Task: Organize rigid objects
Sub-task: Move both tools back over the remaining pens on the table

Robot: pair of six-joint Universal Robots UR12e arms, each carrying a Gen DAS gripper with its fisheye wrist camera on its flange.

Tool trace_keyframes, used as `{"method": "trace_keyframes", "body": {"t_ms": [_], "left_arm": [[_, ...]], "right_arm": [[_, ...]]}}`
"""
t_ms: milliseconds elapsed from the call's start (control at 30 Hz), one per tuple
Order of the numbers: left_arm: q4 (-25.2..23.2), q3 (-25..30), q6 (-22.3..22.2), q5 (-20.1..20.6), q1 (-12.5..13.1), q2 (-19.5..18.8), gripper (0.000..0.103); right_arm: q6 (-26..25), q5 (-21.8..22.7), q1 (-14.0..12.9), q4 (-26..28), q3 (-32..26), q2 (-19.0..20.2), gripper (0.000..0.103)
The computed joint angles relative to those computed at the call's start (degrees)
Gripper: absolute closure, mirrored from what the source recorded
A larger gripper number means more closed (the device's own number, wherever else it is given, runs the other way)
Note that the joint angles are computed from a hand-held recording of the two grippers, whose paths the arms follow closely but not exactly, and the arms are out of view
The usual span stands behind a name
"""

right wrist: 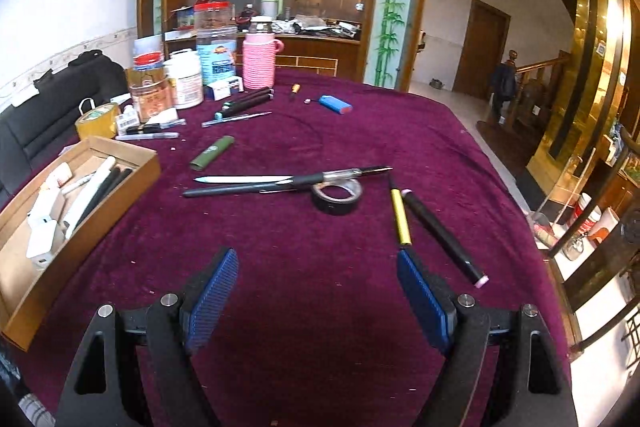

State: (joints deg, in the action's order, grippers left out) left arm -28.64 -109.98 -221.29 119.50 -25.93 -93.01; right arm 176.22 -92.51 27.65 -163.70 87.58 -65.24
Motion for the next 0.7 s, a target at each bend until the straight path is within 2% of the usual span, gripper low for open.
{"method": "trace_keyframes", "body": {"t_ms": [267,700], "left_arm": [[-1.80,2.64,1.93,-0.80,-0.88,-2.25,0.022],[-4.72,5.27,3.03,-3.10,-0.97,-4.81,0.022]], "right_arm": [[0.16,-0.72,-0.95,-0.51,0.03,0.24,0.018],[0.22,-0.26,-2.18,-0.58,-0.29,0.99,0.018]]}}
